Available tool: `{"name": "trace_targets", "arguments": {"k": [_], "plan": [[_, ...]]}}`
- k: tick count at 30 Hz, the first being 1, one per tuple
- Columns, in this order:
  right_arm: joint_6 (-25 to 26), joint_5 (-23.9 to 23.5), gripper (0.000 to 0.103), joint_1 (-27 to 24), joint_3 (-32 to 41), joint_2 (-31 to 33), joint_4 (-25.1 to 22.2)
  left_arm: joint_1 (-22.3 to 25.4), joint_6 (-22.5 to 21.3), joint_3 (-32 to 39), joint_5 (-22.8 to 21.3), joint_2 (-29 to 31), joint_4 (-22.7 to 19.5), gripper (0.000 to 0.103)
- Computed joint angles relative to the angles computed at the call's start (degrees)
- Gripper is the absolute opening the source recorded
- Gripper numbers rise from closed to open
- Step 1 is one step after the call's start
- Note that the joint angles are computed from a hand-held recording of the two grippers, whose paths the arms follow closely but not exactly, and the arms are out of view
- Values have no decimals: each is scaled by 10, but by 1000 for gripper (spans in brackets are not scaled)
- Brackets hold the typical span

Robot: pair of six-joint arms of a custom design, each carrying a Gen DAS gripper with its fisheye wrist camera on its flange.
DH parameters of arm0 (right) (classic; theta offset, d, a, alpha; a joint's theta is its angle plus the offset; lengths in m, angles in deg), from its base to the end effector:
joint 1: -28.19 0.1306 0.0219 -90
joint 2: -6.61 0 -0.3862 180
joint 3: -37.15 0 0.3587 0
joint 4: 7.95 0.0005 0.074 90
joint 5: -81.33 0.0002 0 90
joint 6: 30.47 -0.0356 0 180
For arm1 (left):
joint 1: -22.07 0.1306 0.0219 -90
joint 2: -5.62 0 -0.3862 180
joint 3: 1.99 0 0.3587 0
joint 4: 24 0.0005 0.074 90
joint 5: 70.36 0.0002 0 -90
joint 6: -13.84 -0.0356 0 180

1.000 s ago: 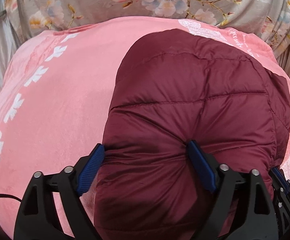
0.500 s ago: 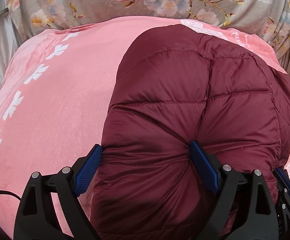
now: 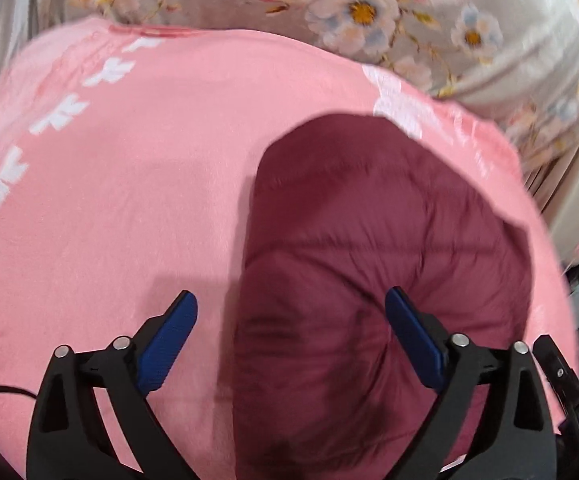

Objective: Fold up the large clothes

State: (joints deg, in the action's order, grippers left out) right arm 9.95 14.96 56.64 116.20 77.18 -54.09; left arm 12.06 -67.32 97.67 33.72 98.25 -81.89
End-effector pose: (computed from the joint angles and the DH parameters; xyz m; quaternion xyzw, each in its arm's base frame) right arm 0.2994 0.1454 0.4824 0.2498 0.8470 0.1290 0.4511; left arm 0.4553 -0.0897 0.4760 0.0506 0.9347 -0.1684 0.3090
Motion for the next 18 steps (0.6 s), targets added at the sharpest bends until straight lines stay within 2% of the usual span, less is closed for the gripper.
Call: {"name": "trace_targets", "arguments": {"k": [1, 4, 6, 7, 9, 10, 13, 15, 16, 17, 18], "plan": [[-3, -25, 79, -17, 2, 4, 7, 7, 9, 12, 19, 11, -12, 96], [-39, -147, 80, -80, 0, 28, 21, 22, 23, 47, 82, 52, -51, 96], [-69, -210, 81, -103, -14, 42, 38, 20, 25, 54, 93, 69, -65, 96], [-85, -240, 82, -113, -30, 44, 65, 18, 24, 54, 103, 75, -66, 96], [-97, -239, 87, -111, -56, 36, 110, 13, 22, 46, 125, 79, -61, 98], [-92, -233, 87, -107, -55, 37, 112, 10, 22, 42, 140, 83, -55, 98], [-84, -217, 88, -96, -57, 45, 129, -2, 33, 35, 128, 85, -30, 98], [-78, -216, 86, -91, -55, 51, 139, -8, 37, 41, 118, 88, -29, 98], [-75, -218, 82, -89, -53, 55, 143, -9, 37, 42, 118, 88, -29, 98], [-73, -239, 68, -92, -56, 58, 159, -9, 36, 41, 118, 86, -28, 95], [-74, -253, 61, -97, -54, 60, 163, -8, 37, 39, 117, 83, -22, 85]]}}
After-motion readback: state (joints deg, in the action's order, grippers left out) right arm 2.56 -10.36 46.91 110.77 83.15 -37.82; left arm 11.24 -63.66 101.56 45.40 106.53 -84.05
